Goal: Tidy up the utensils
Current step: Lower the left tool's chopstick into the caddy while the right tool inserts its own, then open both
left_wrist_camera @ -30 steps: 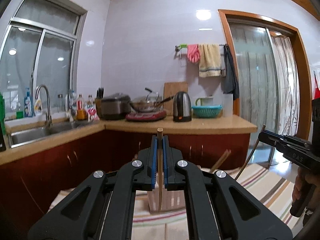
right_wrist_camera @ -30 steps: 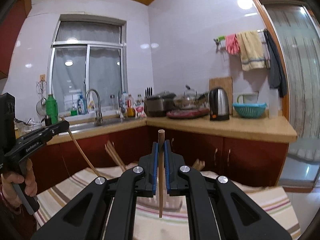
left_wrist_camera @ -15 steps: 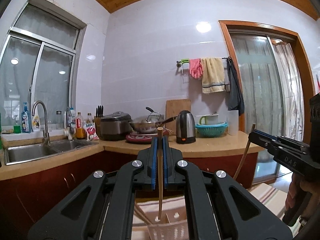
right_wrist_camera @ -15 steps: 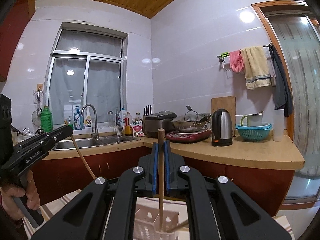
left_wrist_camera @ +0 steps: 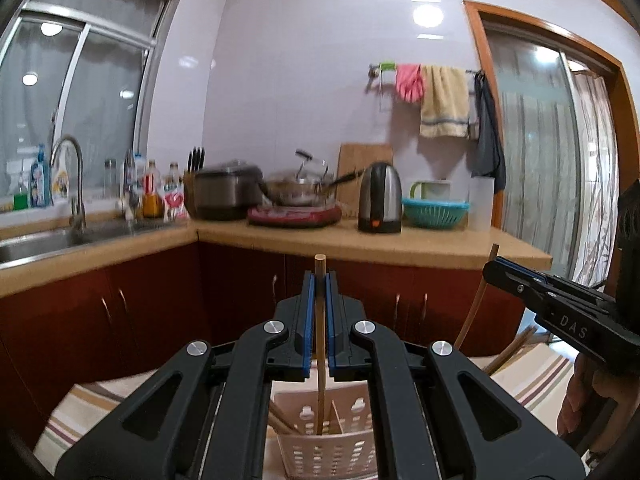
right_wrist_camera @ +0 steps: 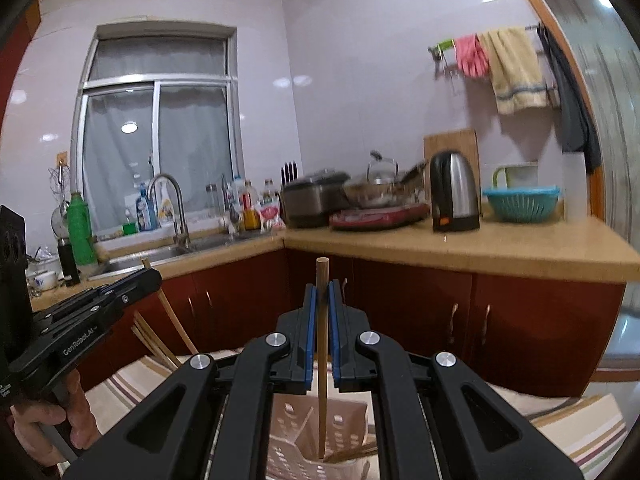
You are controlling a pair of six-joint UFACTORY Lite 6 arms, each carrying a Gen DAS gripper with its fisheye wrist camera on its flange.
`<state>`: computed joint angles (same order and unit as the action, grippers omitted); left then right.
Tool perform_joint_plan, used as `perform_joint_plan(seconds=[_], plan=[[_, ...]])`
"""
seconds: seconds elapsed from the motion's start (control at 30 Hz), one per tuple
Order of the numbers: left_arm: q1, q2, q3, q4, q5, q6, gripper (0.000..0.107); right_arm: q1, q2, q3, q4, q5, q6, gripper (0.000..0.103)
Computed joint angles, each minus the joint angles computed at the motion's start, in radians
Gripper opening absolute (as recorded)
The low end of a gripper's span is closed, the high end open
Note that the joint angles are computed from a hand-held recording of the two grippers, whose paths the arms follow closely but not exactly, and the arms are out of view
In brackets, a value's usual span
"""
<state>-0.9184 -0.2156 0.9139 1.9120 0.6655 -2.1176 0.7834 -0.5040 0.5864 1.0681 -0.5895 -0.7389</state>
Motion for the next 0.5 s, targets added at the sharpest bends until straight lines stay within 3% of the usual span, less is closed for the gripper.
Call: perform_joint_plan(seconds=[0.2, 0.23, 0.33, 0.5], plan=[[0.058, 0.063, -0.022, 0.054, -0.085, -0.086, 0.007, -0.034, 0.082, -0.011, -0.073, 0.031, 0.103, 0.007], [0.063, 0.065, -0.028, 0.064, -0.089, -0.099, 0.012, -0.042, 0.092, -0.008, -0.087, 0.044, 0.119, 0.007], [0.066, 0.054, -0.05, 0.073, -0.077, -0.132, 0.049, -0.046, 0.09, -0.006, -0.074, 0.037, 0.109, 0.01], [0.075, 0.002, -0.07, 0.068, -0.106, -0.151, 0.062, -0.026, 0.029, -0.015, 0.017, 0.021, 0.016, 0.039]])
